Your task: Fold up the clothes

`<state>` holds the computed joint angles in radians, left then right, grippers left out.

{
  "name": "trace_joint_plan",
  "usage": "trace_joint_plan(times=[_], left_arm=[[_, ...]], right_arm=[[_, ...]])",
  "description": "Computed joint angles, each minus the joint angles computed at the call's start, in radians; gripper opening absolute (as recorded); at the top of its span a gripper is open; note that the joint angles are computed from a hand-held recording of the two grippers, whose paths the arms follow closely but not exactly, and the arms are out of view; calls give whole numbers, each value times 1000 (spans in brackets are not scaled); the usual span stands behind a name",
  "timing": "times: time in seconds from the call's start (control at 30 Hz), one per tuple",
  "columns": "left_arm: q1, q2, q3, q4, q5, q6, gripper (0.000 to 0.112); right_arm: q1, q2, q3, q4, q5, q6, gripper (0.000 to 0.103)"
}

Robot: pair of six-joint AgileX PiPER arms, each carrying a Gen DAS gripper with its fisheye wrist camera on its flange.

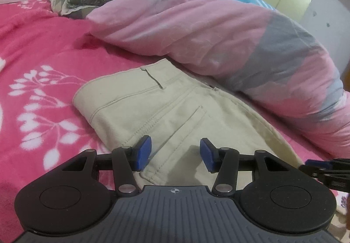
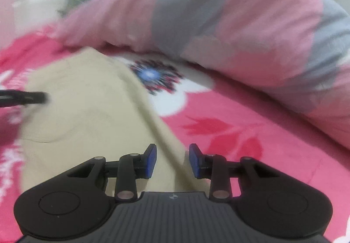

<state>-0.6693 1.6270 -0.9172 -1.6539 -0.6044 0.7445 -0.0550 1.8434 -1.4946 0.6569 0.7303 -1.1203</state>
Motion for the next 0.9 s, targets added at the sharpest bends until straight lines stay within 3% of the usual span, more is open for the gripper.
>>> trace_joint_plan(times=[0.03,0.17,0.3,0.43,0.63,0.77,0.9], left_arm=[[0,3,0,1,-3,6,49],[-9,13,-15,-13,-22,45,49],[-16,16,-18,-17,-35,55,49],[-26,5,-11,3,-53,26,50],[-104,-25,32,164,-124,-87,51],[-129,-12,10,230,-1,-68,52],[-140,42,-53,205,96,9,52]], right_arm=[[8,43,-40,-41,-12,87,33],[-66,214,-276,-72,82,440,33],[-203,215,-311,2,156,621,34],[-436,-46,-29,179,225,413,35],[-906,-301,214,226,348,144,39],[-1153,-304,232,167,404,95,39],[-1288,-255,206,162,414,81,42]])
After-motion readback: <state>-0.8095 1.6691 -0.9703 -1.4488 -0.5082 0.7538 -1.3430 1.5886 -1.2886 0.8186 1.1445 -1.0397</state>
